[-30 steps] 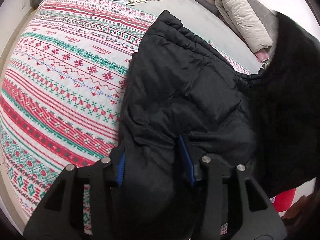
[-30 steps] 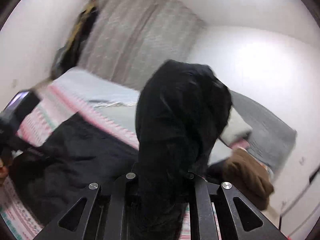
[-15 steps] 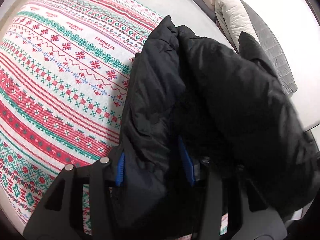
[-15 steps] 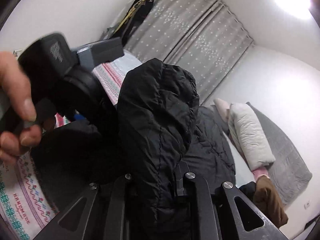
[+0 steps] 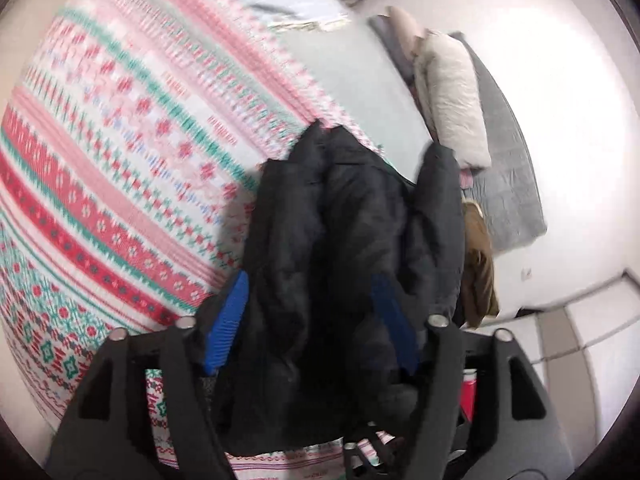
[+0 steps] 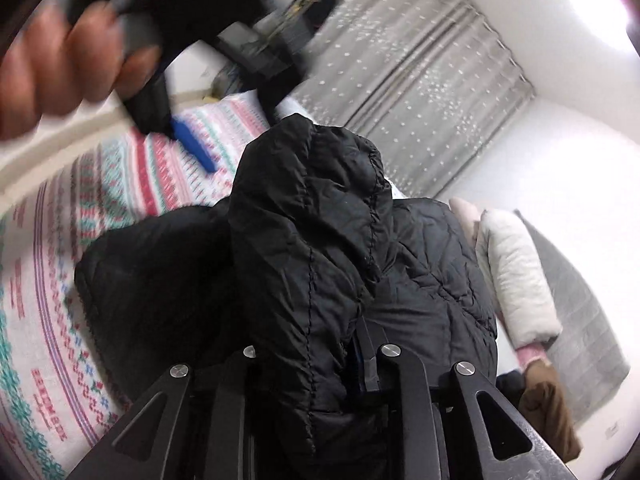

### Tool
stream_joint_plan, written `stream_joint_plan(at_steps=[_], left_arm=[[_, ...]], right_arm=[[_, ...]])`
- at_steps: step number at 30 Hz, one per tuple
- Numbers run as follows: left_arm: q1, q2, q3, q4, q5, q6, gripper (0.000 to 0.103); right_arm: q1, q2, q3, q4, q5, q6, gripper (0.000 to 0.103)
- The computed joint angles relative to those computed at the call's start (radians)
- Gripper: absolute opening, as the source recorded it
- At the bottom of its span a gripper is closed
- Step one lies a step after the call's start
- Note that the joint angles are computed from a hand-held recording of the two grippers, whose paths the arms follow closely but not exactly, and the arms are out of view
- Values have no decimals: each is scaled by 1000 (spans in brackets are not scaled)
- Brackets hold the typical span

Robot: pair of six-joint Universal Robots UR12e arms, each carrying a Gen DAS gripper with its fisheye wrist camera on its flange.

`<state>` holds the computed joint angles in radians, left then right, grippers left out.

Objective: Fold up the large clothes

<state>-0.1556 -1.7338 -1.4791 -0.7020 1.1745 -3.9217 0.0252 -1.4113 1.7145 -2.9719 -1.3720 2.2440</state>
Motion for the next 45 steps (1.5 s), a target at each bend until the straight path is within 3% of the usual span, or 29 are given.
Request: stream_joint_plan(at_steps=[5,10,18,21,24,26,27,30,32,34,37,39,42,44,45], left_arm=[[-42,-36,78,-104,26,110,72],[-67,-69,122,-101,66,188,72],[-110,-127,196,-164,182,263,72],[-125,-137,212,-189,226,276,61],[-146,-148,234,-219,295,326,38],[-163,-152,239,-230,361,353,19],[-166,-149,231,-216,371,357,17],[-170,-134,209,-184,395,352,9],[-169,-116,188,-158,402,341,7],[-164,-102,169,-136,404,327,6],[-174,-90,158,-142,463,345,6],[-189,-94,160,-164,524,374,6],[-198,-102,163,-198,577,399,6],[-198,-111,171,-242,634,395,5],[-190,-112,167,-252,619,380,5]], right_arm=[[0,-10,19,32,17,-81,31],[-20,-37,37,83,64,-117,38],[-65,-76,51,184,165,-75,52],[-85,-91,25,282,218,-59,58],[-118,-109,-4,425,291,-68,67],[-134,-118,-23,508,316,-85,68],[-147,-124,-38,559,334,-84,68],[-216,-133,-107,781,499,-64,68],[-266,-128,-146,836,601,-4,68],[-298,-116,-172,802,636,113,68],[-330,-65,-233,775,620,375,69],[-330,-18,-290,835,604,459,69],[-316,20,-327,926,581,453,69],[-290,25,-327,914,489,446,69],[-278,19,-319,901,449,450,70]])
